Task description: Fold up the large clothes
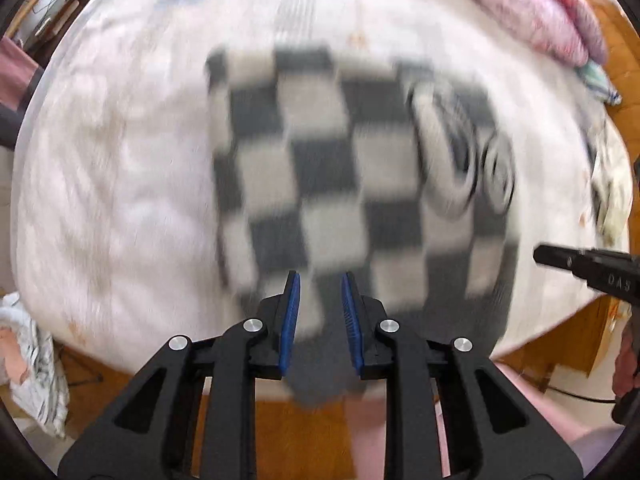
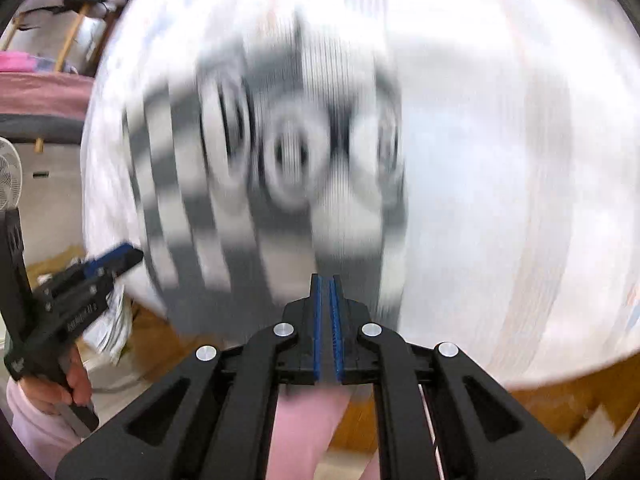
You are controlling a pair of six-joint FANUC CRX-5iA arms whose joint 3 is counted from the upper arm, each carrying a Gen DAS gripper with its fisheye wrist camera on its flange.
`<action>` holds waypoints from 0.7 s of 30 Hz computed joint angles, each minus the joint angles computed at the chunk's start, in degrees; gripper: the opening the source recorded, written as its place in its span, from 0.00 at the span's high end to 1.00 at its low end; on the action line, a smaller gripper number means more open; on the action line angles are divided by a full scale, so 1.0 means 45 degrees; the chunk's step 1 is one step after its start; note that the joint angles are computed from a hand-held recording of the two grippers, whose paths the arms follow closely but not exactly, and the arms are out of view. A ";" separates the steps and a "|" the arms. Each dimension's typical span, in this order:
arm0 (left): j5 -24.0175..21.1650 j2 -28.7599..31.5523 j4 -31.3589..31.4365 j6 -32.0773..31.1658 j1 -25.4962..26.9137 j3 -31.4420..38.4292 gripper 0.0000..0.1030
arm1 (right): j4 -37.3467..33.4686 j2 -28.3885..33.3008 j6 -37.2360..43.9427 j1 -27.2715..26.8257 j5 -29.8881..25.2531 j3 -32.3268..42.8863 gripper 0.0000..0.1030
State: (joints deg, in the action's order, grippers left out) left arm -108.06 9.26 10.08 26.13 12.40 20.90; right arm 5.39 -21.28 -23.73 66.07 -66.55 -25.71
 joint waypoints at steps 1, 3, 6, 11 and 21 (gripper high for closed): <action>0.0167 0.0195 0.0295 0.0448 -0.0340 0.0066 0.78 | 0.0294 -0.0056 0.0203 -0.0433 0.0020 -0.0156 0.94; 0.0821 0.0354 0.0735 0.1019 -0.1039 -0.0219 0.78 | -0.0005 0.0411 0.1296 -0.1655 -0.0061 -0.0085 0.94; 0.1794 0.0838 -0.0549 0.2163 -0.2460 -0.0663 0.79 | -0.2008 0.1817 0.4453 -0.3953 0.0829 -0.0137 0.87; 0.2528 0.0616 -0.0703 0.3004 -0.2732 -0.1247 0.79 | -0.2339 0.2131 0.5581 -0.4444 0.0530 0.0207 0.87; 0.1942 0.0409 -0.0992 0.4438 -0.3069 -0.0030 0.49 | -0.2127 0.0026 0.3223 -0.4279 -0.0778 -0.0246 0.11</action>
